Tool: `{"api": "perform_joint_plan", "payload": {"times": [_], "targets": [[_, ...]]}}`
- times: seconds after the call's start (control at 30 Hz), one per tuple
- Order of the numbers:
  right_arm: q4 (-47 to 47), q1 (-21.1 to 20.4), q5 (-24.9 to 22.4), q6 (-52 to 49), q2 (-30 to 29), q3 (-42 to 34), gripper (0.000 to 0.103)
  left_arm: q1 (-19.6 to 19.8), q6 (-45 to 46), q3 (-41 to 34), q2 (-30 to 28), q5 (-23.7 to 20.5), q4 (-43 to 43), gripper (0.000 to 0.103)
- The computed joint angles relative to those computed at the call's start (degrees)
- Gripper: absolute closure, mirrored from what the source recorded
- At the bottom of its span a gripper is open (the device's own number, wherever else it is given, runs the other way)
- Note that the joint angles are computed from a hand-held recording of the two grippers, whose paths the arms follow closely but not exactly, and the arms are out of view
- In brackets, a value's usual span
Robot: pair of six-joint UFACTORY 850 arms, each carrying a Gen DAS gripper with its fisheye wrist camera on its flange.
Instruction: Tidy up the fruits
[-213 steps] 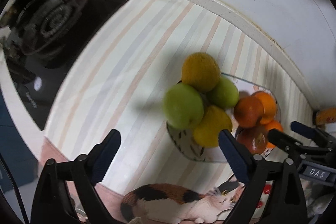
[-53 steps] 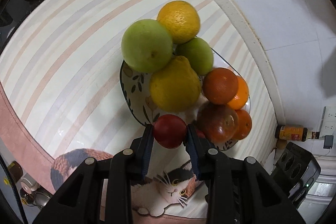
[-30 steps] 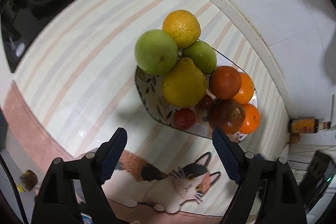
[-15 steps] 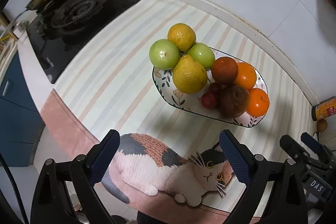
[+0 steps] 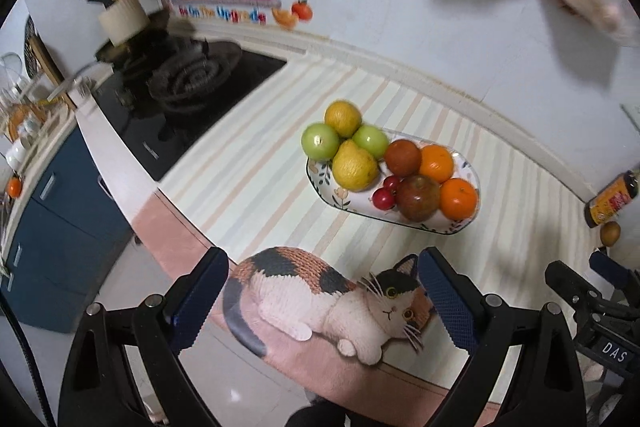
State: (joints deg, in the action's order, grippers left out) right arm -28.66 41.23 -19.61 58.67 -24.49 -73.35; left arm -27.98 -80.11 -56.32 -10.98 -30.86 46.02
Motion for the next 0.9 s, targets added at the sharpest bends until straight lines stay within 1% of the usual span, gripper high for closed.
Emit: {"api": "perform_joint_plan", "payload": {"times": [0.13, 0.23, 0.43, 0.67, 0.77, 0.9], "targets": [[-10.1, 2.5, -1.3, 11.5, 6.5, 5.1, 0.005, -2.3, -2.8, 3.2, 5.3, -0.9, 2.8, 0.006], [-15.5, 4.9, -3.4, 18.0, 11.0, 8.0, 0.005, -4.2, -4.2, 5.5, 9.5, -2.1, 4.4, 0.006], [-20.2, 9.7, -7.8, 25.5, 18.8, 12.3, 0.005, -9.1, -4.7, 8.9, 16.8, -5.5, 4.9, 0.006], [-22.4, 13.4, -10.7, 27.3, 24.9, 15.4, 0.005, -14.6, -8.0, 10.1, 22.1, -10.0, 5.6, 0.006], [-22.6, 14.5, -11.6, 27.0, 26.9, 16.2, 0.004, -16.7, -9.5, 9.7, 22.7, -12.6, 6.4, 0.006], [-23.5, 15.3, -12.5, 27.1, 29.0, 17.2, 0.003, -18.8, -11.4, 9.4, 22.9, -14.8, 7.7, 0.006]]}}
